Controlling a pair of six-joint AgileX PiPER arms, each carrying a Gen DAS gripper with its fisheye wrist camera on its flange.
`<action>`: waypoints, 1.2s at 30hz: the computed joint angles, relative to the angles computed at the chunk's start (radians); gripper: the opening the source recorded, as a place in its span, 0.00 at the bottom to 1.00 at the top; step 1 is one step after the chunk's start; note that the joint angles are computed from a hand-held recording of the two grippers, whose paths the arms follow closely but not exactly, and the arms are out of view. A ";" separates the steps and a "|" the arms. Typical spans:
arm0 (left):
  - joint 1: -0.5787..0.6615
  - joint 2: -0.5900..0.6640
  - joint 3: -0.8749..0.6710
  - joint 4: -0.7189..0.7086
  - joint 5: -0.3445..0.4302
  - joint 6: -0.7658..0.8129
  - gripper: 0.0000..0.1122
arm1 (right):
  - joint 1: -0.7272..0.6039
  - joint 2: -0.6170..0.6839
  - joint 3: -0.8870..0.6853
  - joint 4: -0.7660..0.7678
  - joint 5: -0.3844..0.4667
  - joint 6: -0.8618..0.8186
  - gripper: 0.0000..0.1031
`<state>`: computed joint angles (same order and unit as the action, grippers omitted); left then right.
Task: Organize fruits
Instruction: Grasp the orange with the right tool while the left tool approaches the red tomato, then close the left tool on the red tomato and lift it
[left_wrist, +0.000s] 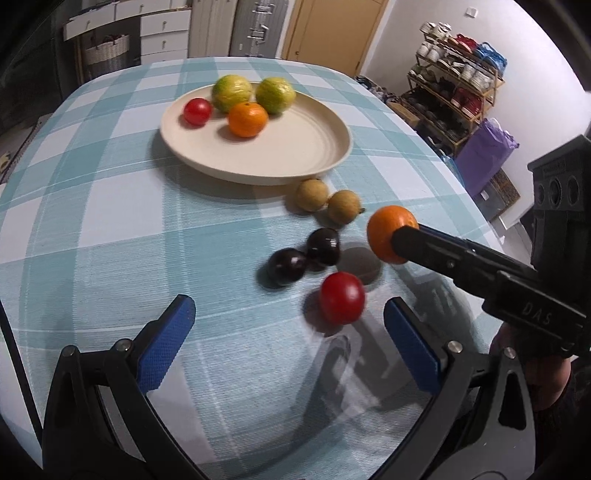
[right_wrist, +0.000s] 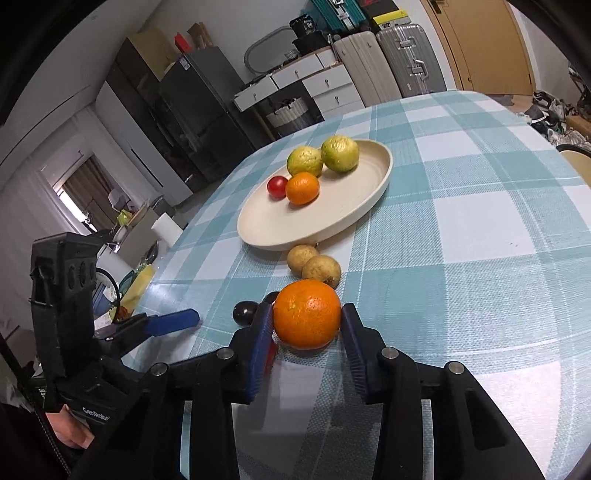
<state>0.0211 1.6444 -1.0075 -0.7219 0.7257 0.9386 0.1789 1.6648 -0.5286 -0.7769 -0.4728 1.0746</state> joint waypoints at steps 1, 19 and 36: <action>-0.009 -0.001 0.002 0.002 -0.006 -0.002 0.90 | -0.007 -0.002 0.003 -0.009 -0.006 0.004 0.37; -0.047 0.054 -0.067 0.006 0.103 -0.047 0.45 | -0.081 -0.018 0.050 -0.048 -0.085 0.001 0.37; -0.034 0.084 -0.121 -0.015 0.186 -0.034 0.21 | -0.100 -0.003 0.057 -0.057 -0.115 -0.008 0.37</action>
